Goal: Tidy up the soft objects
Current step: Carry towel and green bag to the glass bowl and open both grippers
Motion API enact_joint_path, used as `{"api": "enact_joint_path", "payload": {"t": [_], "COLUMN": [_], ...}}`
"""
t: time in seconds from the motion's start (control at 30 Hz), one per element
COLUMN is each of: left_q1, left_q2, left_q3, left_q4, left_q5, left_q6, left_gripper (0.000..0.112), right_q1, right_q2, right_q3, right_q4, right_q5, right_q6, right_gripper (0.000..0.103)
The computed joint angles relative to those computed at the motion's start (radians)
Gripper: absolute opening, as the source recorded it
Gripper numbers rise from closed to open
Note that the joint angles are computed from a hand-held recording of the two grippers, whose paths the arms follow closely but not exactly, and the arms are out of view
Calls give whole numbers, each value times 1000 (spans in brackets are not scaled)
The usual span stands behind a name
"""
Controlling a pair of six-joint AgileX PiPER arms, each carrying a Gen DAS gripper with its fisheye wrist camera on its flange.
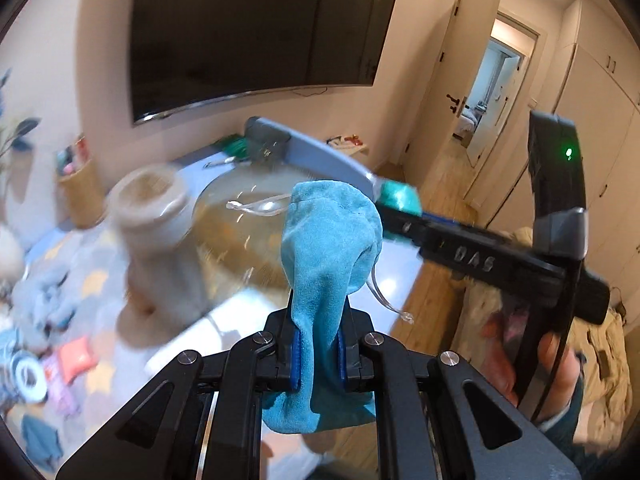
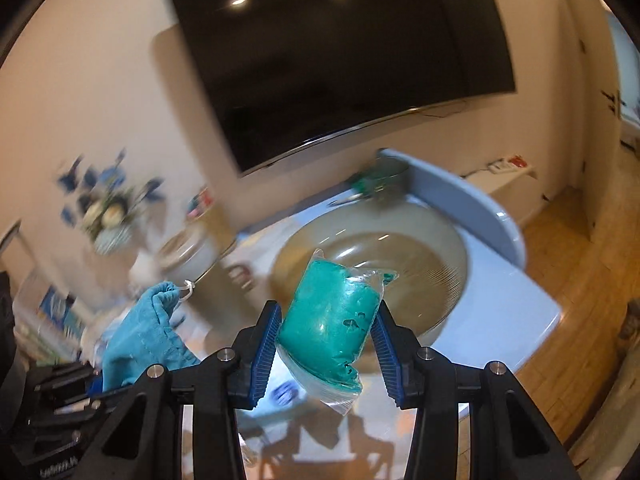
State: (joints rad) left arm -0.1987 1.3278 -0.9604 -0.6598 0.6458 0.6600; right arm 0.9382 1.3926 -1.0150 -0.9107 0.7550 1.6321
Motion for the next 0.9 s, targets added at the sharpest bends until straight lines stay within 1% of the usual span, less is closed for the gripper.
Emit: {"api": "enact_joint_path", "payload": {"t": [0.03, 0.1, 0.17, 0.2, 0.23, 0.27, 0.3, 0.33, 0.37, 0.4, 0.43, 0.47, 0.5, 0.57, 0.7, 0.73, 0.77, 0.87, 0.9], "left_q1": [-56, -119, -154, -169, -179, -193, -195, -196, -190, -184, -179, -173, -170, -173, -169, -174, -177, -147, -139], "left_q2": [58, 155, 235, 283, 314, 340, 369, 398, 424, 448, 465, 473, 474, 473, 426, 406, 382, 307, 275], "left_q3": [-49, -128, -191, -227, -249, -267, -290, -312, -343, -363, -379, -382, -379, -374, -316, -299, -282, -233, -213], "left_q4": [66, 168, 237, 287, 337, 409, 462, 507, 513, 489, 457, 417, 380, 361, 243, 234, 221, 75, 53], "left_q5": [-57, -120, -155, -176, -194, -213, -225, -234, -223, -215, -207, -206, -207, -207, -224, -229, -226, -180, -165], "left_q6": [-90, -220, -297, -357, -414, -494, -558, -619, -641, -627, -603, -568, -527, -505, -376, -357, -333, -187, -171], "left_gripper": [10, 10, 10, 11, 14, 14, 18, 32, 38, 46, 52, 52, 53, 53, 60, 62, 63, 63, 63], "right_q1": [-58, -184, -273, -310, -342, -374, -403, -434, -478, -507, -536, -554, -554, -555, -534, -524, -507, -457, -439], "right_q2": [-8, -3, 17, 32, 53, 75, 91, 109, 128, 133, 143, 156, 160, 151, 100, 88, 71, 4, -18], "right_q3": [6, 8, 2, -6, -18, -29, -35, -40, -38, -28, -26, -32, -39, -30, 8, 14, 23, 53, 64], "right_q4": [36, 133, 220, 259, 292, 335, 378, 431, 511, 580, 667, 717, 728, 728, 649, 635, 593, 506, 469], "right_q5": [-41, -122, -178, -197, -216, -238, -256, -281, -332, -372, -400, -404, -396, -400, -394, -388, -379, -347, -338], "right_q6": [-42, -145, -242, -287, -331, -385, -430, -476, -547, -616, -705, -756, -767, -781, -716, -706, -661, -555, -514], "right_gripper": [45, 45, 45, 45, 45, 45, 48, 51, 58, 64, 65, 65, 65, 65, 65, 65, 65, 65, 65]}}
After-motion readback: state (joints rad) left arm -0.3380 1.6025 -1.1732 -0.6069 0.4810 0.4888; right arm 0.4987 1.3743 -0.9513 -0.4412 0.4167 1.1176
